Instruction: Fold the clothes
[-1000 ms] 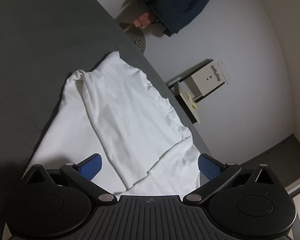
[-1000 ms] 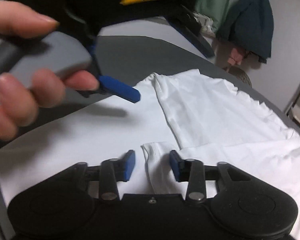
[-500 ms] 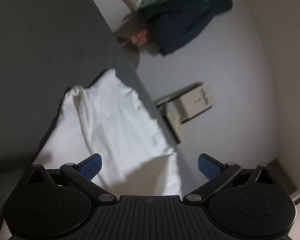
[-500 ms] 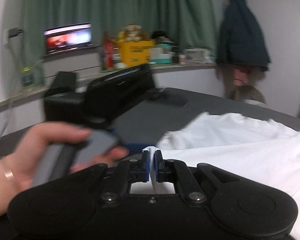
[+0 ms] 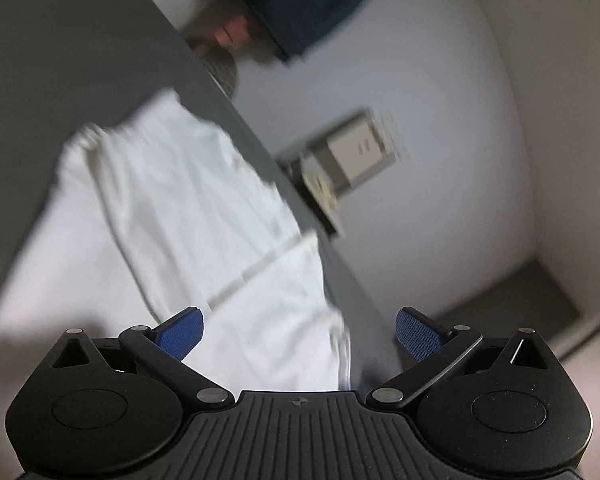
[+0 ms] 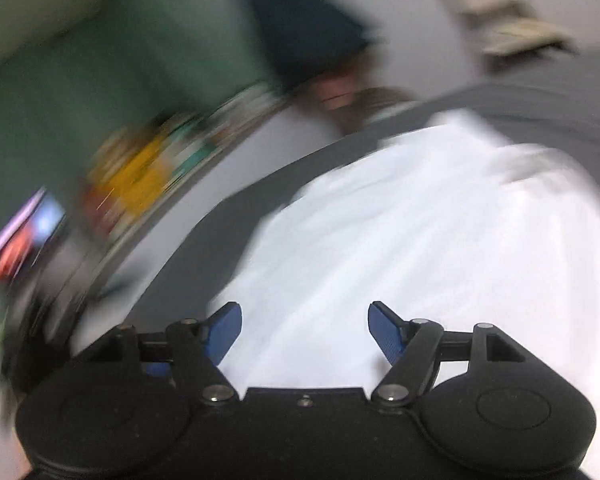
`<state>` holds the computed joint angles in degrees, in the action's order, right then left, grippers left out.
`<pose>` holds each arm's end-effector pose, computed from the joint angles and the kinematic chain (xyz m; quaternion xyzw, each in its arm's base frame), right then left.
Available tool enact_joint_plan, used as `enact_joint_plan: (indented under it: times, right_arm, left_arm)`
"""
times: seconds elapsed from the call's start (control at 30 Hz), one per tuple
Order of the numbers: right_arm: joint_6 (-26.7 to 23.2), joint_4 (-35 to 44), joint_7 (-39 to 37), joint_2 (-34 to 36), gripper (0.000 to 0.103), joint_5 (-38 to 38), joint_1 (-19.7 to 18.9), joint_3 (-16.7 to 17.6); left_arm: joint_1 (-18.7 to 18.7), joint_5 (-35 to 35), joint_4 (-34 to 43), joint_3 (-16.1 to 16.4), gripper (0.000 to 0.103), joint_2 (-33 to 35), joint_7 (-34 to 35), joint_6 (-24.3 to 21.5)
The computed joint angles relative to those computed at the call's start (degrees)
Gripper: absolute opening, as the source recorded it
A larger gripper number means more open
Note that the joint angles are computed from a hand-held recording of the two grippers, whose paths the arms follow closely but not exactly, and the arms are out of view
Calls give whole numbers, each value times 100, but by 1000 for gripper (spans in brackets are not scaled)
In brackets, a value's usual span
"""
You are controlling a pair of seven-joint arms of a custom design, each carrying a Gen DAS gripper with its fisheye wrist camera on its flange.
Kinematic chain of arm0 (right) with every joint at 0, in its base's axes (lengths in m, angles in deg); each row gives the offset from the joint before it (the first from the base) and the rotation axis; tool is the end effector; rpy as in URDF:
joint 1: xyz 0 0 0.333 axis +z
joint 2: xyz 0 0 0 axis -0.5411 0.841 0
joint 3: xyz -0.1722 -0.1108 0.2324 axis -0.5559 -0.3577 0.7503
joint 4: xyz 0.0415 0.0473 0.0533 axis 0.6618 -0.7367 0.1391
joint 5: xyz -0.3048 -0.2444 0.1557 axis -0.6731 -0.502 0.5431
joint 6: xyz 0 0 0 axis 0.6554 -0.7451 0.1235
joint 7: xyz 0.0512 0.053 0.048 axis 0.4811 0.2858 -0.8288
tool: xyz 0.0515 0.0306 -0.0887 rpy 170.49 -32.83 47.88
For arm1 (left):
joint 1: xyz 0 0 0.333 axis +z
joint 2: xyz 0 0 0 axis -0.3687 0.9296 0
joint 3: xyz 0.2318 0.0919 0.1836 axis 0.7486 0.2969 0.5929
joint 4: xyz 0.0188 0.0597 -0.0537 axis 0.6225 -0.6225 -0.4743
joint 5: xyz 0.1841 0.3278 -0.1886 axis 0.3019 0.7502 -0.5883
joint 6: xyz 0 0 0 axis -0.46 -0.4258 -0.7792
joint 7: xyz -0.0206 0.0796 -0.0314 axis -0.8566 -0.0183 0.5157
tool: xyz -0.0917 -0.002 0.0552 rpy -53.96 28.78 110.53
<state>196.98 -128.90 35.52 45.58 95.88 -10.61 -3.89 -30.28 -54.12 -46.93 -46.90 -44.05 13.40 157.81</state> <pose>0.5650 0.2427 0.4625 -0.5752 0.6248 -0.0437 0.5262 0.5390 -0.2239 0.4072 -0.7021 0.4064 -0.5846 0.0143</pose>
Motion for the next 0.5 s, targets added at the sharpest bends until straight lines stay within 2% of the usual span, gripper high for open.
enact_joint_plan:
  times: [0.13, 0.23, 0.33, 0.43, 0.5]
  right_arm:
    - [77, 783, 2410, 915, 69, -1287, -384, -289]
    - [-52, 1356, 3553, 1520, 69, -1662, -599, -283]
    - [38, 1927, 3753, 2044, 70, -1475, -814, -18]
    - [373, 2430, 3368, 2440, 74, -889, -1061, 424]
    - [625, 2771, 2912, 2672, 77, -323, -1220, 684]
  left_arm:
    - [203, 1400, 649, -241, 103, 195, -164, -1038]
    - [116, 1560, 1083, -349, 103, 431, 238, -1693]
    - [779, 1761, 1277, -1087, 103, 665, 186, -2027]
    - [719, 1570, 1213, -1012, 103, 699, 428, -1824]
    - [978, 1711, 1212, -1242, 103, 741, 397, -1784]
